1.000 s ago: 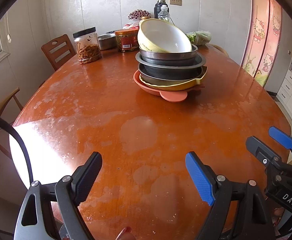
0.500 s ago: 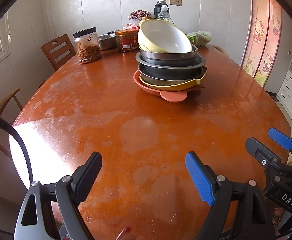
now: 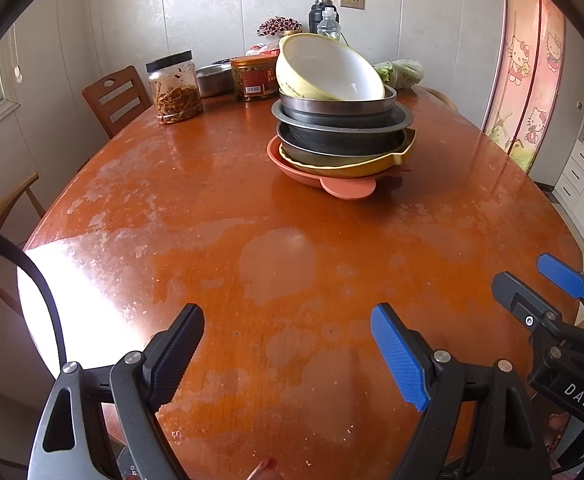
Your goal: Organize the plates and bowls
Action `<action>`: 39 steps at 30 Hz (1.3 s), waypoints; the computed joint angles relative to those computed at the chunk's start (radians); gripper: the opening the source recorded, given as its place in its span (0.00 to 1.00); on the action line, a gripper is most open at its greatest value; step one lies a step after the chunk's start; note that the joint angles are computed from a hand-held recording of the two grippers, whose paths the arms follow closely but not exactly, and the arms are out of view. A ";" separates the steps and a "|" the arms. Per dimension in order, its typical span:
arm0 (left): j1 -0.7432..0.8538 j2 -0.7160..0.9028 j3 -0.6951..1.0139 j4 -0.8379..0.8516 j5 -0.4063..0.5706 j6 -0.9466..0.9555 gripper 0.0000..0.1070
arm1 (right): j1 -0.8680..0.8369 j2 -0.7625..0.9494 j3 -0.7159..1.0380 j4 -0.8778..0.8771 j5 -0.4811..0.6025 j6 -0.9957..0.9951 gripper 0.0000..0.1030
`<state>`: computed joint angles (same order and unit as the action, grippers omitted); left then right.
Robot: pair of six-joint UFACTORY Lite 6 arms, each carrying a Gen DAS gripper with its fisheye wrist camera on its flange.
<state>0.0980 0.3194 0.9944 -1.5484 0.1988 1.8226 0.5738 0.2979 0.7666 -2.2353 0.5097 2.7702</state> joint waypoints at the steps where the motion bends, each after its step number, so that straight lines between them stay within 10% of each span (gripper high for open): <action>1: -0.001 0.000 0.000 0.000 -0.001 0.001 0.80 | -0.001 0.001 0.001 0.001 -0.002 -0.001 0.81; 39: 0.005 0.027 0.024 0.057 -0.019 -0.054 0.80 | -0.025 0.004 0.001 -0.009 -0.014 0.014 0.81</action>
